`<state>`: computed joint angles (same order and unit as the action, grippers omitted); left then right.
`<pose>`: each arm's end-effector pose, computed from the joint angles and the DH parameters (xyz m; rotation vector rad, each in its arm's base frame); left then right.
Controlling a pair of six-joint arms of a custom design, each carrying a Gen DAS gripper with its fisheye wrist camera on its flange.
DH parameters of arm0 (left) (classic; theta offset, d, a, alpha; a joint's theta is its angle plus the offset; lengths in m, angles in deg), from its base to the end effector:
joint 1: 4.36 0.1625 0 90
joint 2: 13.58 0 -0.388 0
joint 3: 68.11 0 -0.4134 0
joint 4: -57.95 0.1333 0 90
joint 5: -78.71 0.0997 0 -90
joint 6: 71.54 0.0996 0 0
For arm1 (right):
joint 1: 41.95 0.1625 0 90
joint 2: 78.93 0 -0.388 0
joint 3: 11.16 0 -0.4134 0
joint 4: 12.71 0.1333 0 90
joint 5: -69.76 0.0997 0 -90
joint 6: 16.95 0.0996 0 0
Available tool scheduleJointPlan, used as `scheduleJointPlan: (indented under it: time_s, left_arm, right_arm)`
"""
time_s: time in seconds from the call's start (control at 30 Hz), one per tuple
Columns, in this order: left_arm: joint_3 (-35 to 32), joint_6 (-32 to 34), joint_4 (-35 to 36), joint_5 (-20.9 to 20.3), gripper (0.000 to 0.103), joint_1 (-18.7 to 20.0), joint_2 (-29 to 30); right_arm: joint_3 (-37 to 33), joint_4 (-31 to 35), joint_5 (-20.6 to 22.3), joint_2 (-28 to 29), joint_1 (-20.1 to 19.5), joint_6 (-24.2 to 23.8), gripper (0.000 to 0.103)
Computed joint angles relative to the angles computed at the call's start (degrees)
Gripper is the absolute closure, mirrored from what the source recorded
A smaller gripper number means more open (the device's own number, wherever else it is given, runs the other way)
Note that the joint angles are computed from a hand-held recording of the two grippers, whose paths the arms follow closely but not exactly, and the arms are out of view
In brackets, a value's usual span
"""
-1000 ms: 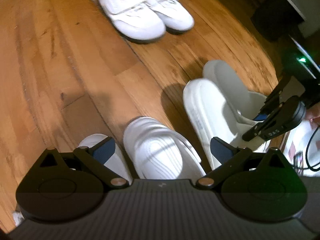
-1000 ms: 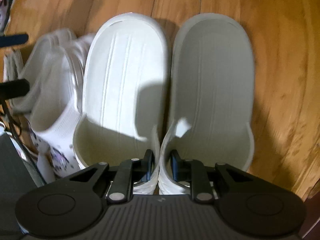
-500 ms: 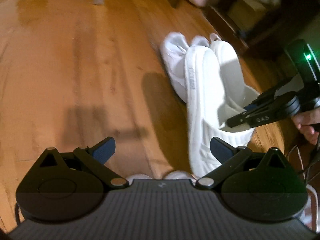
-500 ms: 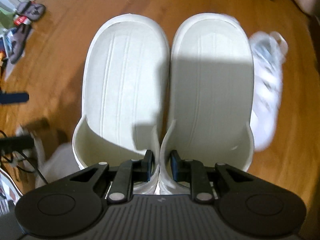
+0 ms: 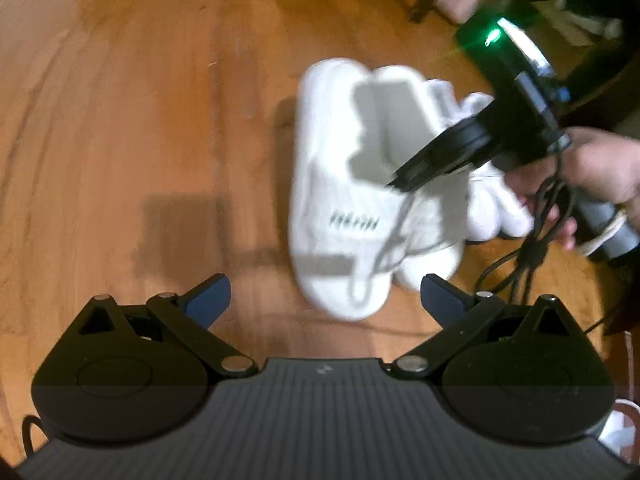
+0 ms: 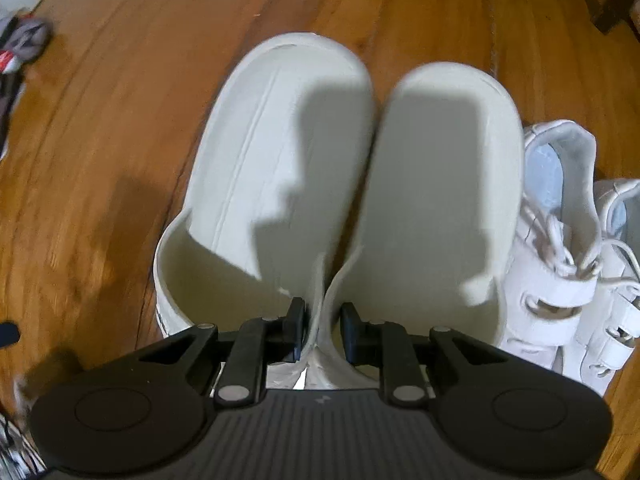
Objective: Organize scattered shoes
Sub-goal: 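Carry the slides with the right gripper, set them beside the sneakers, open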
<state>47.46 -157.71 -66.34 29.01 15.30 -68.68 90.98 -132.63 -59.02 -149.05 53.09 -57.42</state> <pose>-0.3871 -0.3483 0.0089 -0.1307 2.4616 -0.7661 0.1215 -0.5708 0.2269 0.9779 -2.2899 -0.3101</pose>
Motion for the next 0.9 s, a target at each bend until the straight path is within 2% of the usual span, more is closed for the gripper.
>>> scheduleJointPlan:
  time_s: [0.03,0.07,0.1,0.17,0.23,0.27,0.3,0.33,0.4,0.47,0.57,0.63,0.67,0.77,0.83,0.9]
  left_arm:
    - [0.3,-0.4,-0.1,0.1,0.000,0.2,-0.2]
    - [0.7,-0.9,-0.3,0.0,0.000,0.4,-0.5]
    - [1.0,-1.6,-0.6,0.2,0.000,0.6,-0.7]
    - [1.1,-2.4,-0.6,0.3,0.000,0.5,-0.9]
    - [0.9,-2.9,0.2,0.5,0.000,0.2,-0.9]
    - [0.7,-3.0,0.5,0.5,0.000,-0.1,-0.9]
    - [0.6,-3.1,0.8,0.3,0.000,-0.4,-0.7]
    - [0.8,-3.1,1.0,0.2,0.000,-0.7,-0.9]
    - [1.2,-3.5,1.2,-0.3,0.000,-1.3,-1.5]
    - [1.4,-3.7,1.2,-0.7,0.000,-1.9,-2.1]
    - [1.5,-3.9,1.7,-0.7,0.000,-3.0,-2.3]
    - [1.1,-4.6,3.2,-0.6,0.000,-3.9,-2.3]
    - [1.1,-4.9,3.4,-0.5,0.000,-4.2,-2.2]
    - [0.9,-5.4,2.7,-0.7,0.000,-4.2,-1.8]
    - [0.2,-4.6,2.8,-1.2,0.000,-4.4,-1.4]
    - [-0.6,-3.7,3.8,-1.8,0.000,-5.0,-1.0]
  right_arm:
    - [0.4,-2.2,-0.1,0.6,0.0,-0.9,0.072]
    - [0.1,-2.7,-0.4,1.3,0.3,-0.3,0.051]
    - [0.2,-4.8,0.6,1.5,0.3,-0.8,0.037]
    - [1.3,-10.3,5.5,0.0,0.0,-1.3,0.031]
    - [-0.2,-7.0,11.9,-2.1,-1.3,2.3,0.031]
    - [-3.2,-2.4,13.2,-3.3,-3.0,2.3,0.031]
    - [-5.9,0.0,14.5,-4.8,-5.1,0.1,0.031]
    - [-6.2,2.8,15.7,-5.7,-5.6,0.2,0.031]
    - [-2.1,3.8,15.2,-9.4,-5.9,0.4,0.031]
    - [0.7,5.6,11.8,-12.4,-4.0,3.5,0.031]
    - [-1.3,12.6,10.5,-12.6,-5.7,4.4,0.032]
    - [0.7,12.0,13.3,-14.2,-8.6,3.2,0.036]
    - [2.0,9.5,15.3,-14.7,-10.0,1.1,0.040]
    - [4.4,3.0,19.6,-14.1,-13.4,-3.3,0.040]
    - [3.0,3.6,20.3,-12.3,-14.6,-4.4,0.041]
    - [3.0,7.2,19.6,-14.5,-14.3,-5.5,0.039]
